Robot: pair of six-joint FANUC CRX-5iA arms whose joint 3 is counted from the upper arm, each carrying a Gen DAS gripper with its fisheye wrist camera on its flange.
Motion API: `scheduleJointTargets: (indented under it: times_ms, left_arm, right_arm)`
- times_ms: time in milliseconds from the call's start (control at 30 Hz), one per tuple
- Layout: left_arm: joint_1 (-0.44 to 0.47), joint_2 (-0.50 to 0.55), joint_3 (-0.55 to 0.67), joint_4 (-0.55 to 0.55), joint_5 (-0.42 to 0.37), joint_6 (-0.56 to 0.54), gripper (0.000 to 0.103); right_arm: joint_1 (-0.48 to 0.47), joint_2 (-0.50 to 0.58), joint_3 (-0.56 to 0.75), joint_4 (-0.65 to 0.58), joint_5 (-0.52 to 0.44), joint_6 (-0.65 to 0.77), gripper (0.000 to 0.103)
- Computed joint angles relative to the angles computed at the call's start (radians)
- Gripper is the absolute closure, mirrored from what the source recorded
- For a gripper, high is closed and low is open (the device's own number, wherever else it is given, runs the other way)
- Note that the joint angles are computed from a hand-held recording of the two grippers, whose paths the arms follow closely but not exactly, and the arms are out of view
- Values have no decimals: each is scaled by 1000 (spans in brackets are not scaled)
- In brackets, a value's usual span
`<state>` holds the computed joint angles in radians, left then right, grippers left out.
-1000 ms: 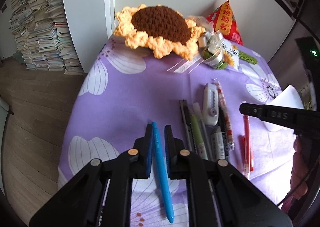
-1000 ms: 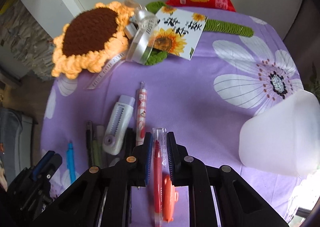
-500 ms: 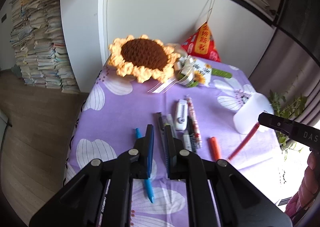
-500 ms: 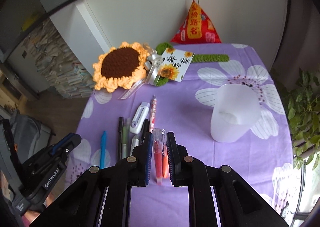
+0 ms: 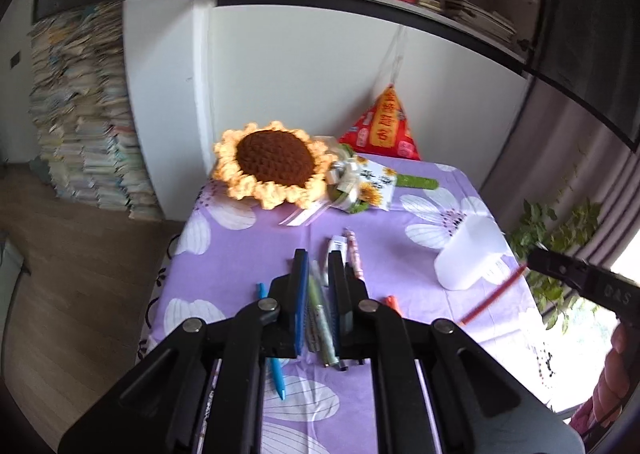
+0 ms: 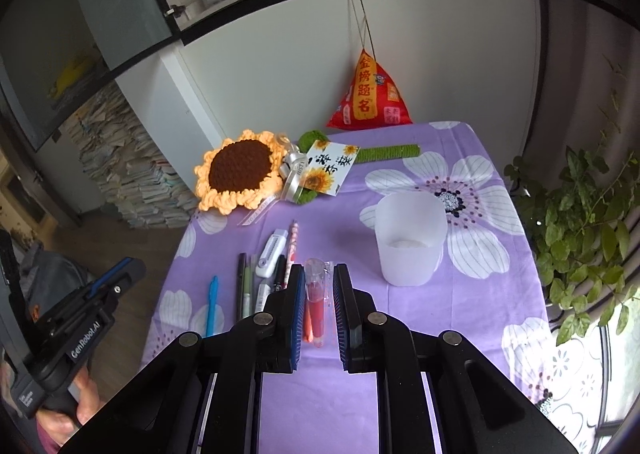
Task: Organize stationery
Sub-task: 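Lift the blue pen with the left tool while the right tool grasps the red pen, then carry the blue pen and red pen into the white cup with both tools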
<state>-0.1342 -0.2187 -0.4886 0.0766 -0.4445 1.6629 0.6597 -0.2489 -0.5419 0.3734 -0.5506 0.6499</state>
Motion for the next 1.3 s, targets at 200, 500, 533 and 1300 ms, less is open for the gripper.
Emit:
scheduleJointTargets:
  times_ms: [200,500,533,1300]
  left_arm:
    - [60,165,79,23,-133,37,62]
    - [75,440,263,-8,-326,125,86]
    - [66,444,274,-38,-322,153,85]
    - [-17,160,161,-68,-148,156,95]
  right_arm:
    - [-2,-28,-13,-54,6,59,88]
    - [-13,-76,-56,-58,13,29,88]
    - [-16,-79,-60,-55,13,22,88]
    - [-53,-105,-89,-18,44,-6,88]
